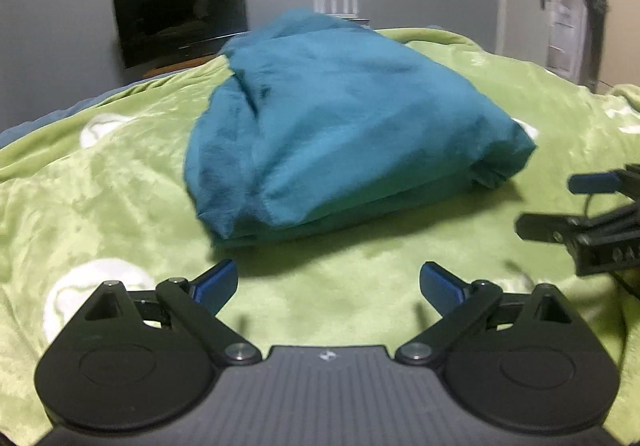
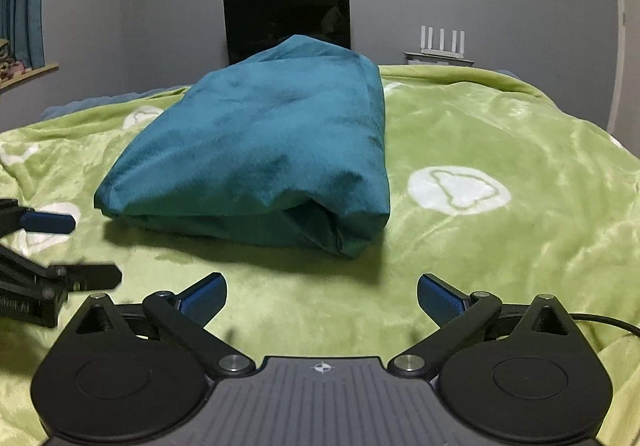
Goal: Fold large clothes
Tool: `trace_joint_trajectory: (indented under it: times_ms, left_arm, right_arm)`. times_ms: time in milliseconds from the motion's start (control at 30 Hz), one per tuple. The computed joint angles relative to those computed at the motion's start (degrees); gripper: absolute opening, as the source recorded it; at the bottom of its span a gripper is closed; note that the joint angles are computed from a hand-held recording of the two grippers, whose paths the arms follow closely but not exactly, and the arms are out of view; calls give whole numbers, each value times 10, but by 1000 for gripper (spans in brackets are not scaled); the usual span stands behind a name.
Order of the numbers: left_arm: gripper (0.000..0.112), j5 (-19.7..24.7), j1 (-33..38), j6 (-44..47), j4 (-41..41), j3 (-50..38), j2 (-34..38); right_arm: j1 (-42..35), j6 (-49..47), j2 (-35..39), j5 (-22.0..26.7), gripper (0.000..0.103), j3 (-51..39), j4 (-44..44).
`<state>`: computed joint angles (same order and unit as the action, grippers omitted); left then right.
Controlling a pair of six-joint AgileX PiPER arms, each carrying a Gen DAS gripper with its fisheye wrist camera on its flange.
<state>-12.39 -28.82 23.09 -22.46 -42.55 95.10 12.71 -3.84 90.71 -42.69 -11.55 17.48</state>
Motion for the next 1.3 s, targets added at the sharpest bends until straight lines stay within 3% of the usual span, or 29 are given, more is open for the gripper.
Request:
trace_joint_trajectory:
  times_ms: [167, 1300]
  left_arm:
    - [98, -18, -8, 32, -39, 6, -1]
    - [98, -15, -8, 38, -49, 0, 3]
  right_arm:
    - [19, -17, 6, -34, 103, 15, 16]
    - [17, -24, 9, -36, 103, 18, 16]
